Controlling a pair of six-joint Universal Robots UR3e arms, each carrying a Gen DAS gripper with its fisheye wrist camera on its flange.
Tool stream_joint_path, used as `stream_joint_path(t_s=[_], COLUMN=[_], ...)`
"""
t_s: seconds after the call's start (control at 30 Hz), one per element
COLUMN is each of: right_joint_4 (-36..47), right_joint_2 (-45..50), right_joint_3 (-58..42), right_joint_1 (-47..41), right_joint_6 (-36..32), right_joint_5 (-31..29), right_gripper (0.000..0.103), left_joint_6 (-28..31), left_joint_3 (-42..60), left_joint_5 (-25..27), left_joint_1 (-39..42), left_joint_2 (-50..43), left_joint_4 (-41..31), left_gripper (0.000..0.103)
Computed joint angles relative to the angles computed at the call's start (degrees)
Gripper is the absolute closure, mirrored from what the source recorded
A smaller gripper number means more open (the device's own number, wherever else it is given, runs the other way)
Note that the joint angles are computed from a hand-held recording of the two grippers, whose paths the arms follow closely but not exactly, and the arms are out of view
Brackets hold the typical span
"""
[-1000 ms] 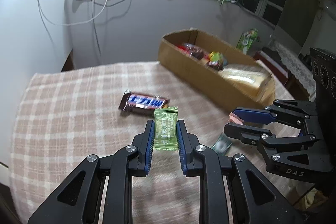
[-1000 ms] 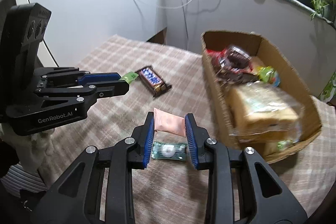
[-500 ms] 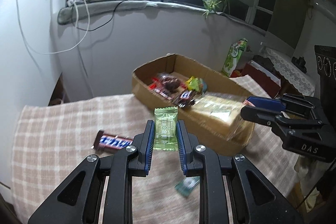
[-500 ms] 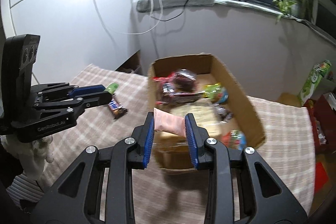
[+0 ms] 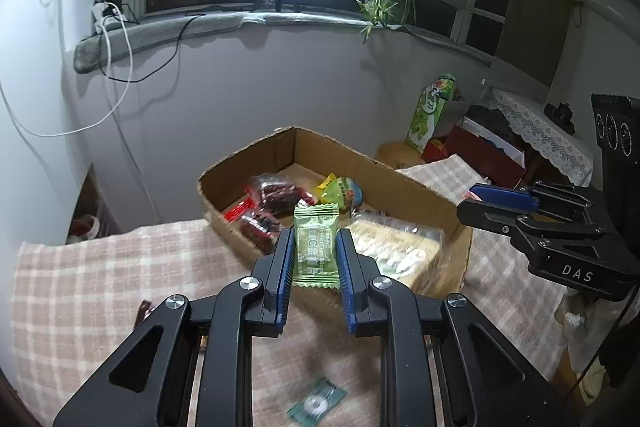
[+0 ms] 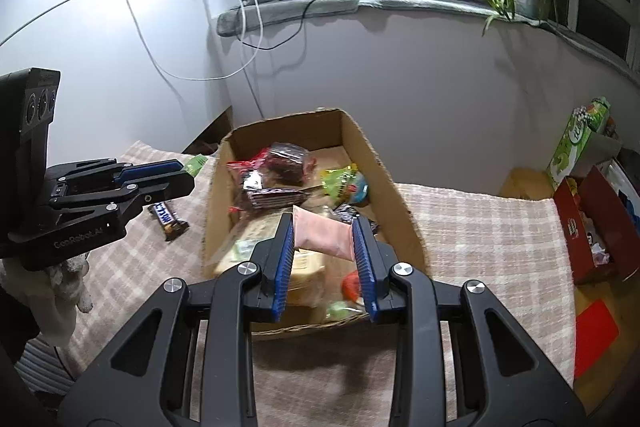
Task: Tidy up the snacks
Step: 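Lift both candies and carry them toward the box, then open the left gripper over the box to drop the green candy while the right gripper drops the pink candy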
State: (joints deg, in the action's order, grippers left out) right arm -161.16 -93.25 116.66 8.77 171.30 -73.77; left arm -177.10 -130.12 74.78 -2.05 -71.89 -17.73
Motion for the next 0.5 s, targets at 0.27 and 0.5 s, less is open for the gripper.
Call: stream_joint_path(t_s=[0.27,0.5], right_joint_4=[-0.2,-0.5], right_joint_2=[4.0,7.0], right_joint_3=[-1.5,-2.9], right_joint_1=[-2.7,-3.3], right_joint_6=[-0.3,-0.4], right_joint_5=[2.0,2.6], right_gripper=[0.073,0.073], left_joint_6=[-2.2,-3.1], left_joint_3=[4.9,9.4], left_joint_5=[1.7,3.7], left_joint_1=[-2.8,-5.8], left_joint_2=[-8.7,-14.2], left_joint_4=[2.5,3.3], left_gripper=[0.084,0.084])
